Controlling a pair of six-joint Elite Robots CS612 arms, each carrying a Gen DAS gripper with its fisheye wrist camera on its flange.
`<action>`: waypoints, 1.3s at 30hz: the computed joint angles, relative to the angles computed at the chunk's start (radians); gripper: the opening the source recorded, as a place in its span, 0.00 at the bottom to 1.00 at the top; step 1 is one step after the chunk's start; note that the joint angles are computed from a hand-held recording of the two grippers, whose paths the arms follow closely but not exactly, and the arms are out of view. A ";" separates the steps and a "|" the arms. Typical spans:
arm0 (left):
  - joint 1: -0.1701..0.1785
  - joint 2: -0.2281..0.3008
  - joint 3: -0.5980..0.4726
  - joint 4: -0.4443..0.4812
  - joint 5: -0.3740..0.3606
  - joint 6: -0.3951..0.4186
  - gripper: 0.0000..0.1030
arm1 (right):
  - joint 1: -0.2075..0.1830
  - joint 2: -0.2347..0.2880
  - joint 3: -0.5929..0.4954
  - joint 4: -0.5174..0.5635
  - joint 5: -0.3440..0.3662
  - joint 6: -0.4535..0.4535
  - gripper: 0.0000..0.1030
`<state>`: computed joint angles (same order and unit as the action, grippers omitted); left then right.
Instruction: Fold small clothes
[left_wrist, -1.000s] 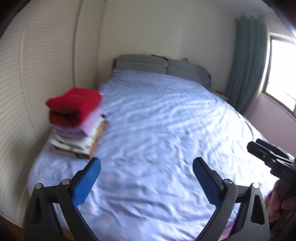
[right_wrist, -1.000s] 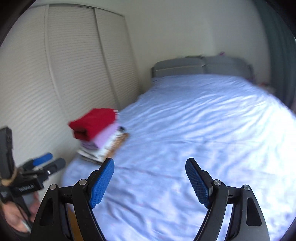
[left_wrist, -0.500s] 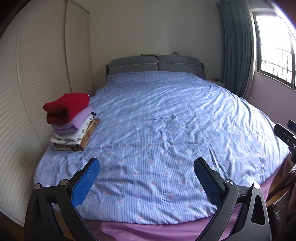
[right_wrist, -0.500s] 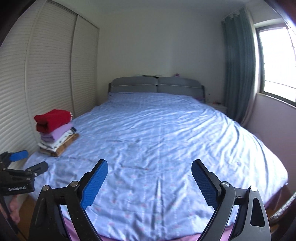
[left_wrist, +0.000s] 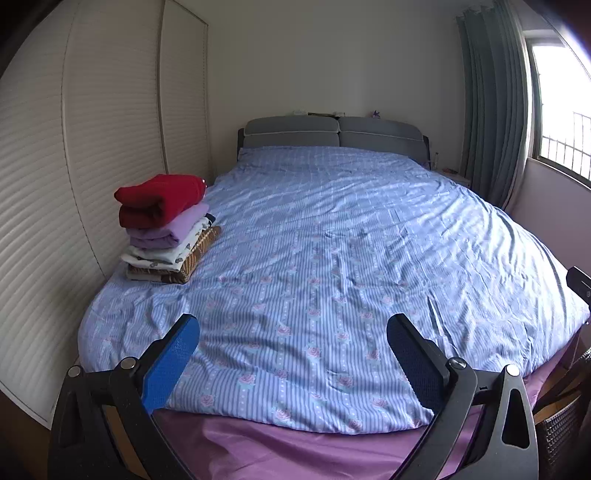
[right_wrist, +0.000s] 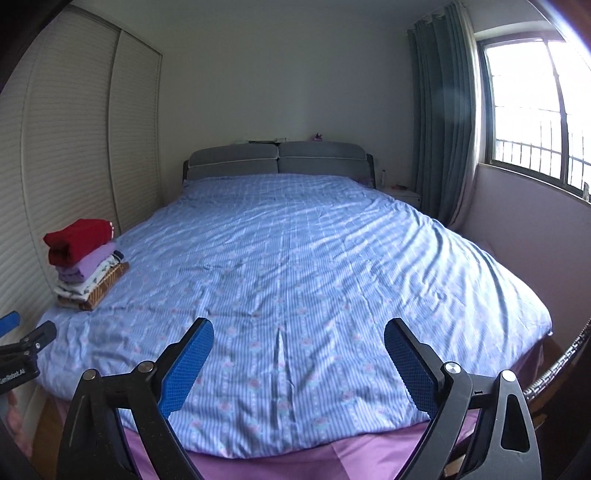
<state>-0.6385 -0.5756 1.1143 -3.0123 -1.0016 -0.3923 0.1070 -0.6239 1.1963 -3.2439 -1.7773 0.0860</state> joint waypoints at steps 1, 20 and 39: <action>0.001 0.000 0.000 0.002 -0.002 -0.004 1.00 | 0.001 -0.001 0.002 -0.003 -0.002 -0.002 0.92; 0.003 -0.008 0.010 -0.006 -0.010 -0.003 1.00 | 0.000 -0.003 0.007 -0.002 0.018 0.009 0.91; 0.003 -0.008 0.009 0.002 -0.020 0.003 1.00 | -0.003 -0.006 0.013 -0.007 0.025 0.012 0.91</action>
